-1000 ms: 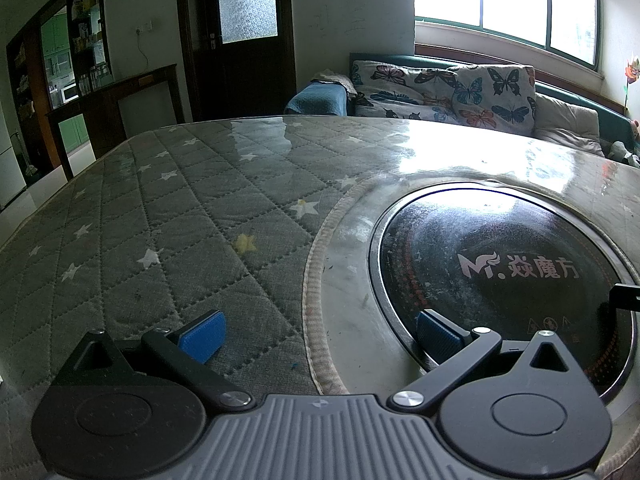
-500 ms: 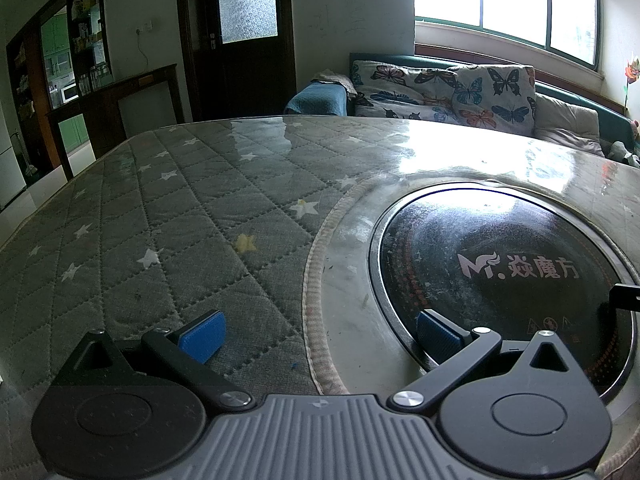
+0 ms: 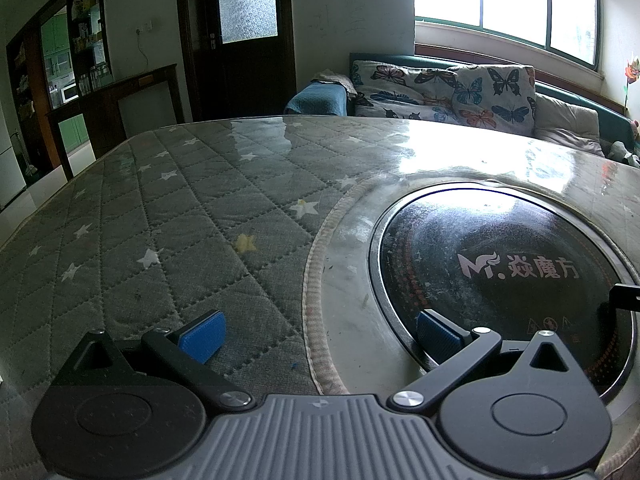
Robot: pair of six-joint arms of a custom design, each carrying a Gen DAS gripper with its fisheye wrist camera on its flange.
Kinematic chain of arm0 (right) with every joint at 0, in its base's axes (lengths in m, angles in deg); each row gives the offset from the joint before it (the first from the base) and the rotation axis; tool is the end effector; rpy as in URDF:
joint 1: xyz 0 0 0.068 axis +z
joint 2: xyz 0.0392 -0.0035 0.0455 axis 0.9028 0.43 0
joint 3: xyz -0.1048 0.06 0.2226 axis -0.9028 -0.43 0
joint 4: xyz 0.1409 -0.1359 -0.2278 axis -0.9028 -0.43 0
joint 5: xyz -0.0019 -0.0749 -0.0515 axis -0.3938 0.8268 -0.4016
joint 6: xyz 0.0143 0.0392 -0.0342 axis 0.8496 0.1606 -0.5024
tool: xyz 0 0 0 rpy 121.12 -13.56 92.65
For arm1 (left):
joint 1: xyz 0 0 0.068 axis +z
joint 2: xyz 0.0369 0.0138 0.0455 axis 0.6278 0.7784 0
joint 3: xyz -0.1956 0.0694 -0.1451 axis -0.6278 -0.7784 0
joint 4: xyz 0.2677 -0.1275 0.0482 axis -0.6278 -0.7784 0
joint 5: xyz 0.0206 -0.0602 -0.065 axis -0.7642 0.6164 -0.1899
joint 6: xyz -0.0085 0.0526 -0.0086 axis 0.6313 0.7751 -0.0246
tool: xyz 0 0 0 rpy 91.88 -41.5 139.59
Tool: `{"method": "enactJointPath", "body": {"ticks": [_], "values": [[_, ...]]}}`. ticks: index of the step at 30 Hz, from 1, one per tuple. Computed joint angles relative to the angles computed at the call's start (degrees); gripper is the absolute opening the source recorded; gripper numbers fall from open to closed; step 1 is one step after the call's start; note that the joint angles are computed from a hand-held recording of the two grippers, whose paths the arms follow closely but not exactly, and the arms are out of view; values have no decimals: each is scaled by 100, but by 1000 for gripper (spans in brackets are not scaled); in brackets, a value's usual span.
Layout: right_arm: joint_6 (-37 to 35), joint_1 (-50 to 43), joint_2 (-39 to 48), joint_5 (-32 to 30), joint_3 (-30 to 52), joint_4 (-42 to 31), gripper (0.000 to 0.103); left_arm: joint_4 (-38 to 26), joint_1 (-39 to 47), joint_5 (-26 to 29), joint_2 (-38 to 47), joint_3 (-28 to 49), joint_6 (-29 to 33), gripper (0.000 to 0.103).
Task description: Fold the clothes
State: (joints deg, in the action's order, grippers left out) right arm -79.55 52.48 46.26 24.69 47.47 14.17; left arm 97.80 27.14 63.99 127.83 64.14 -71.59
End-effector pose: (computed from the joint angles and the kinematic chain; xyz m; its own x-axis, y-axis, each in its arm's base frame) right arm 0.3618 -0.0580 0.0343 -0.5249 -0.3991 -0.7518 -0.5689 0.8215 -0.0390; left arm 0.2692 -0.0409 0.0448 -0.6197 -0.1754 -0.7650 -0.3239 0.9450 0.0457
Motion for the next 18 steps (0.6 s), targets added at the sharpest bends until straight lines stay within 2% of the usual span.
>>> {"method": "enactJointPath", "body": {"ticks": [18], "values": [[1,-6,5,-10,2,-6,103,-27,-36,-32,38,48,-18,103]]}}
